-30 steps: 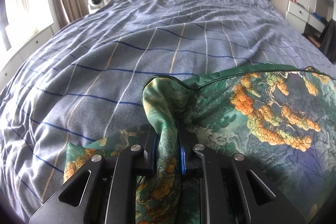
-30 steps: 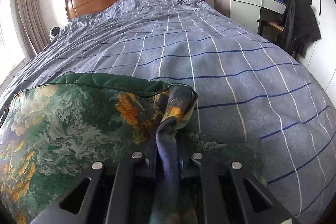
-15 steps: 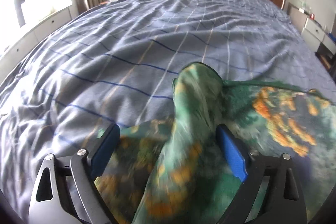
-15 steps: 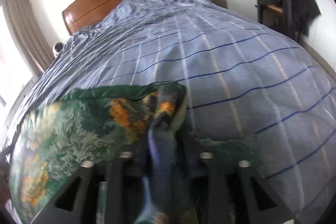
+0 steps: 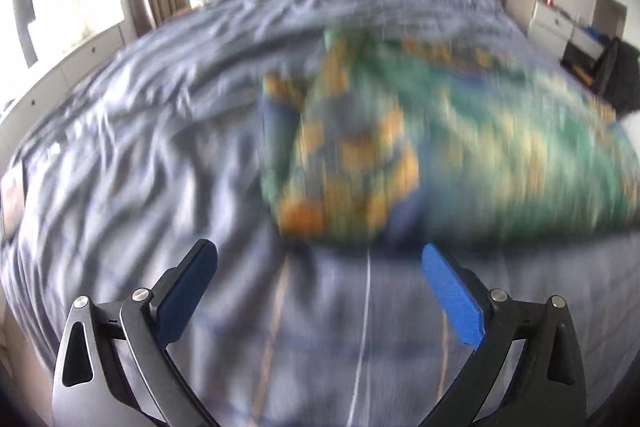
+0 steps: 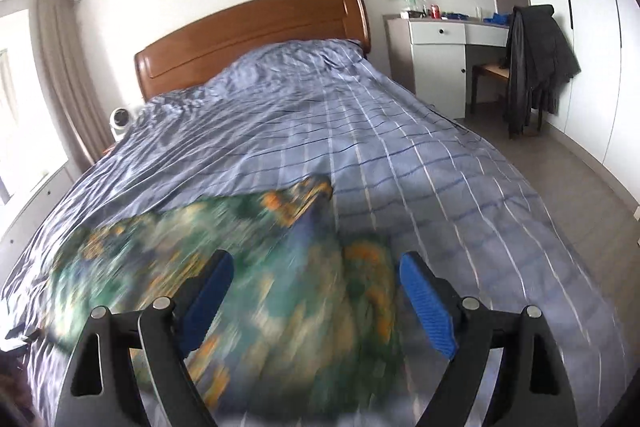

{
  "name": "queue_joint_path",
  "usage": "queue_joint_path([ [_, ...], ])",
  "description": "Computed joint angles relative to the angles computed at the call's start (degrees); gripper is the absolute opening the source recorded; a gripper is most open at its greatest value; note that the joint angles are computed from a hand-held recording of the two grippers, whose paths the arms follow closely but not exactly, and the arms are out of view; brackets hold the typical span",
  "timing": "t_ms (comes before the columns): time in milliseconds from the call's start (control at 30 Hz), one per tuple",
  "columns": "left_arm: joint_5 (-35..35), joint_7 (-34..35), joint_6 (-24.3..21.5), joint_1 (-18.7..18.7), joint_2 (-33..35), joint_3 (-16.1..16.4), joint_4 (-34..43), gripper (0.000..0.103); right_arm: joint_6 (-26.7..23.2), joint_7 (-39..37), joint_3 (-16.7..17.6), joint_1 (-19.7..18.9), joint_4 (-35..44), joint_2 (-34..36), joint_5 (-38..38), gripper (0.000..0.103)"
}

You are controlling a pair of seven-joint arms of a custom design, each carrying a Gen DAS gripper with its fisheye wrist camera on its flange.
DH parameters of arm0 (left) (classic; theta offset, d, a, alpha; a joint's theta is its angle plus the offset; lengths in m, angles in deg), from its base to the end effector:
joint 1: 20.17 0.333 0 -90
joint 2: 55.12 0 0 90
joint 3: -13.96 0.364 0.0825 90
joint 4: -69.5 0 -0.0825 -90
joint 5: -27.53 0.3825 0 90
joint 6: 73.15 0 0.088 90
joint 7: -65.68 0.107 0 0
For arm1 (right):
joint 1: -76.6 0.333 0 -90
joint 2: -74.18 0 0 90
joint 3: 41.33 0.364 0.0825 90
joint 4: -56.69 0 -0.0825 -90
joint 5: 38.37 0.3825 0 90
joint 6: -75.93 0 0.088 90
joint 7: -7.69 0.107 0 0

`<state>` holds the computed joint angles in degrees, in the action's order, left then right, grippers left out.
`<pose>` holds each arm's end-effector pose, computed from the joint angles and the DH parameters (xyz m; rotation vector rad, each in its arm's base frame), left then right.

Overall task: Fold large clothes
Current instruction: 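Open both tools and withdraw them above the folded green jacket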

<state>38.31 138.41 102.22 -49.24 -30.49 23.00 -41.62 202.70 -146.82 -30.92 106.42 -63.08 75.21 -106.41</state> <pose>0.6359 -0.2618 0.3880 -1.5828 2.0766 -0.7569 0.4546 0.3437 0.4910 -1.1071 2.0872 -0.9766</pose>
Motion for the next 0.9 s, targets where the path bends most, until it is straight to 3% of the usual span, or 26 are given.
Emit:
queue_joint_path([
  [100,1.03,-0.81,-1.91,-0.94,0.58,0.31,-1.6,0.102,-5.47,0.92,2.73,3.41,1.25,1.3,1.37,0.088],
  [167,3.45,-4.81,1.86,-5.62,1.24,5.62,-2.92,0.102,-8.3,1.51,3.65,5.73,2.48,2.85,2.45,0.088],
  [200,3.26,-5.4,1.69,-6.53,1.52,6.53,-2.69,0.102,-8.96,1.92,3.97,6.87,3.05,3.61,2.8,0.088],
  [400,-0.9,-2.5,0.23,-0.22,1.38,-0.56,-2.07,0.102,-9.38,-0.6,3.72,11.98,8.21,8.48,3.44,0.088],
  [500,-1.76,-1.03,0.92,0.49,1.09,-1.22,-2.76,0.102,-10.11,-4.36,2.98,14.13,11.26,10.76,3.12,0.088],
  [667,0.32,-1.45,-3.01,-1.52,0.4,0.42,-2.44,0.102,-10.07,-7.84,1.62,16.63,14.48,12.67,1.83,0.088],
  [767,0.26,-2.24,-3.62,0.43,-0.79,-1.92,-3.32,0.102,-10.98,-9.76,1.15,18.04,16.08,13.51,1.14,0.088],
  [833,-1.49,-1.32,-1.43,3.33,-2.11,-5.11,-5.36,0.102,-11.73,-10.69,0.95,18.81,16.83,13.9,1.16,0.088],
  [900,-2.38,-1.03,0.36,3.85,-3.16,-5.68,-7.12,0.102,-12.0,-10.89,0.78,19.32,17.04,14.01,1.39,0.088],
])
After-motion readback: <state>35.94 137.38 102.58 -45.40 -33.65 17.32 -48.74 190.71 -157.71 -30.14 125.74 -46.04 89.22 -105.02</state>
